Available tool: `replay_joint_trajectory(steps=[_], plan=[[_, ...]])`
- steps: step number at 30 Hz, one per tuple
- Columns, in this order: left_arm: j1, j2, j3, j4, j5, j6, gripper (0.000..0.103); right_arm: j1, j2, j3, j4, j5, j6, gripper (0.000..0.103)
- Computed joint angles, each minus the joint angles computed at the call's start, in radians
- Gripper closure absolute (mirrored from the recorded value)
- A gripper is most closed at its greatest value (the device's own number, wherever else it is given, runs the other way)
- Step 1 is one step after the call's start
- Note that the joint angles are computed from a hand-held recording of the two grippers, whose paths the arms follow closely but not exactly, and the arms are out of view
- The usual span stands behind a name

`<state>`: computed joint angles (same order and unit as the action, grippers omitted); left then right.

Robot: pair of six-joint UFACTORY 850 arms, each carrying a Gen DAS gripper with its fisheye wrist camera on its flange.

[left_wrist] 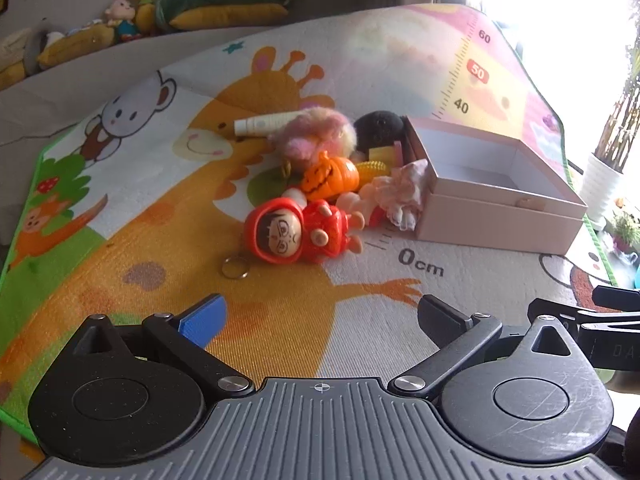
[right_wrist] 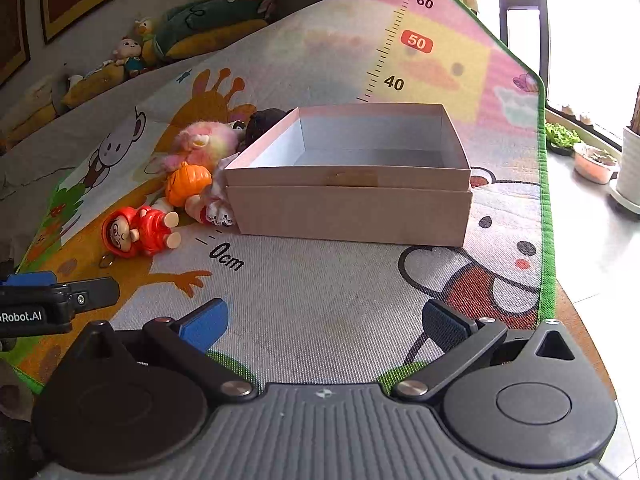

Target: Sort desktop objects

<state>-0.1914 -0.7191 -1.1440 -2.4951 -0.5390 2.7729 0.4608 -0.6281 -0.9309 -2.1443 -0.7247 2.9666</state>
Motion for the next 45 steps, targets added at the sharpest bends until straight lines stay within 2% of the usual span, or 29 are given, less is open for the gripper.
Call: replay_joint_trajectory(steps=[5,6,7,10,12,13,45], plan=[[0.006,0.003,0.019,-0.001,-0.039,0.018,0.000,0.002,-0.004,-0.005,0.005,0.002,-0.004,0.000],[0.007,0.004,0.050,-0.041,-0.085,0.065,0.000,0.002,-0.005,-0.006,0.006,0.002,-0.005,0.000],[0.009,0.004,0.058,-0.048,-0.089,0.070,0.000,0.002,-0.006,-0.007,0.006,0.002,-0.005,0.000],[0.004,0.000,0.058,-0.038,-0.063,0.053,0.000,0.004,-0.004,0.001,-0.010,-0.002,0.016,0.000],[-0.002,-0.018,-0.022,0.092,0.053,-0.090,0.000,0.007,-0.005,0.000,-0.007,-0.001,0.018,0.000],[-0.001,-0.015,-0.028,0.127,0.064,-0.126,0.000,0.006,-0.005,-0.001,-0.007,0.001,0.018,0.000],[-0.004,-0.019,-0.036,0.174,0.089,-0.159,0.000,-0.002,-0.006,-0.004,-0.012,0.028,0.025,0.000]])
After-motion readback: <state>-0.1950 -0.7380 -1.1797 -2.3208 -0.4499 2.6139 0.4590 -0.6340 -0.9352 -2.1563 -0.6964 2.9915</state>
